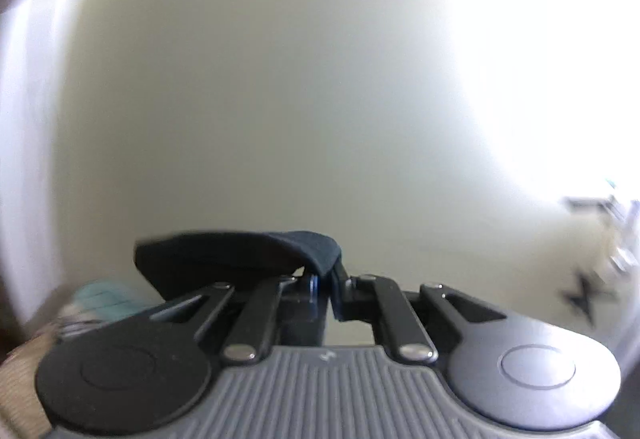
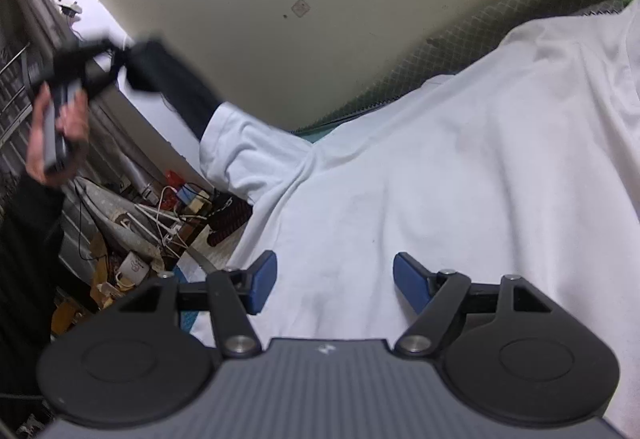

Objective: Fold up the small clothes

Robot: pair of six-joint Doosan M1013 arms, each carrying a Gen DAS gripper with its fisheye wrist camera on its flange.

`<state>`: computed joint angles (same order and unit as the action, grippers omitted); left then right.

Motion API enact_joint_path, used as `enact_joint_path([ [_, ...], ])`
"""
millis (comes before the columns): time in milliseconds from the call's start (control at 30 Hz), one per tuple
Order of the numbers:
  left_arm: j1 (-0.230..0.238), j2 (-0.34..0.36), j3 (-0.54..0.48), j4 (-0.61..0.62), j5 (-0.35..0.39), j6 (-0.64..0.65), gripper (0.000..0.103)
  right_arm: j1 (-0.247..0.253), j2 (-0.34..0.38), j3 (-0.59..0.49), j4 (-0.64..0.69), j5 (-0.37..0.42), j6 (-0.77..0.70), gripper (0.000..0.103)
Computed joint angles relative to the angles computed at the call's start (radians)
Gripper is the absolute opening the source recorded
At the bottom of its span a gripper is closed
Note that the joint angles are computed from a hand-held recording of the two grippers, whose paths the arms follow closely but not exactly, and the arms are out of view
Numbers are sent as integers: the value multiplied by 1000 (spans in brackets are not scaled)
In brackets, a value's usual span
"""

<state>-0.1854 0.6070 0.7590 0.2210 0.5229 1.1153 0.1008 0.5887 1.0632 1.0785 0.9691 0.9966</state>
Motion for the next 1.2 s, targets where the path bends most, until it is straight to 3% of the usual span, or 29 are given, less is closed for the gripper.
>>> enact_joint_path([
  [100,-42,103,-163,-264,114,308,9,-2,0,-1,-7,7,0,70],
  [133,-53,146,-236,-347,195,400,20,-3,0,-1,-7,9,-1,70],
  [167,-61,192,-315,-414,289,470,40,-3,0,-1,-7,10,-1,70],
  [200,-68,242,-403,-462,390,522,49,-5,1,-2,-5,12,-1,70],
  [267,-81,279,-452,-494,473,622,51,-5,2,-4,-5,12,2,70],
  [367,-81,243,-361,-445,425,651,49,-6,4,-6,-5,17,1,71],
  [500,-42,193,-237,-351,343,513,56,-5,10,-16,-10,27,4,71],
  [667,-18,176,-122,-153,369,281,59,-7,3,1,23,-6,-19,71],
  [800,11,171,-32,-190,371,197,59,-9,-29,28,10,-97,-69,71],
  [867,23,164,9,-240,349,196,59,0,-35,6,-87,-165,-121,71],
  [1000,31,163,58,-340,281,232,58,35,7,-94,-413,-300,-36,71],
  [1033,30,156,80,-337,248,237,53,43,30,-131,-503,-312,31,70],
  [1067,25,153,90,-320,226,241,28,49,54,-170,-577,-309,98,70],
  [1100,18,157,80,-287,233,238,17,53,77,-207,-621,-303,145,70],
  [1200,13,166,57,-249,234,235,9,65,162,-350,-795,-239,360,68],
])
